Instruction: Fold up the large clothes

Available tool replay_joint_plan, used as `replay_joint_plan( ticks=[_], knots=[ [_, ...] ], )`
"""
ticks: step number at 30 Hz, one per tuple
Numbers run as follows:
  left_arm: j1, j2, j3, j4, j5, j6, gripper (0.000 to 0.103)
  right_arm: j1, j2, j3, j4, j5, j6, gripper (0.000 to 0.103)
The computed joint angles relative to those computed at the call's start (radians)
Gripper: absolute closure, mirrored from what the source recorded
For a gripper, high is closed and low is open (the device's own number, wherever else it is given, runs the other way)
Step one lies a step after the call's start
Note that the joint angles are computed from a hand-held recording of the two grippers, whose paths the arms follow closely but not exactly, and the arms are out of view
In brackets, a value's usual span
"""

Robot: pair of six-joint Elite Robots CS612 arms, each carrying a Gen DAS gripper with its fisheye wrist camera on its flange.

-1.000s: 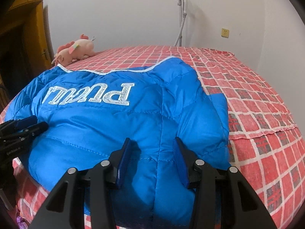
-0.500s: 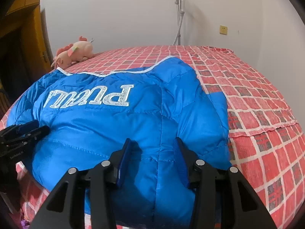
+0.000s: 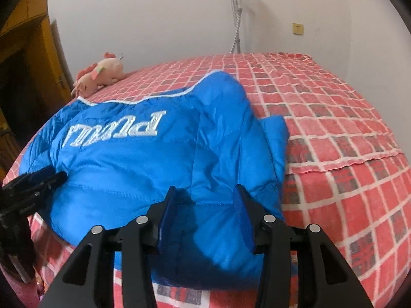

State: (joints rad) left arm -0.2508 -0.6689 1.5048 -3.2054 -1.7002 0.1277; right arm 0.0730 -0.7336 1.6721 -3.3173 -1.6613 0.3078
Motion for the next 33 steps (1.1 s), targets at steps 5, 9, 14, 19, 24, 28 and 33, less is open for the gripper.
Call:
replay_joint_plan(
  ticks=[5,9,14,19,24,28,33],
  knots=[
    [0.003,-0.006,-0.002,0.022,-0.005,0.005,0.042,-0.002,-0.012,0.004,0.017,0.012,0.009,0.057],
    [0.012,-0.026,0.006,0.026,0.003,-0.004,0.042,-0.01,-0.033,0.022,-0.002,0.052,-0.001,0.054],
    [0.052,-0.05,0.005,-0.02,0.093,-0.052,0.032,-0.015,-0.069,0.046,-0.009,0.035,-0.027,0.048],
    [0.121,-0.038,-0.077,0.153,0.009,-0.116,0.023,-0.031,-0.085,0.037,0.079,0.048,-0.041,0.048],
    [0.168,0.013,-0.196,0.36,-0.151,-0.11,0.017,-0.046,-0.086,0.021,0.173,0.108,-0.038,0.048],
    [0.183,0.053,-0.258,0.46,-0.267,-0.104,0.015,-0.042,-0.079,0.005,0.214,0.096,-0.049,0.047],
    [0.194,0.099,-0.323,0.559,-0.385,-0.085,0.013,-0.041,-0.07,-0.015,0.246,0.088,-0.047,0.045]
  ],
)
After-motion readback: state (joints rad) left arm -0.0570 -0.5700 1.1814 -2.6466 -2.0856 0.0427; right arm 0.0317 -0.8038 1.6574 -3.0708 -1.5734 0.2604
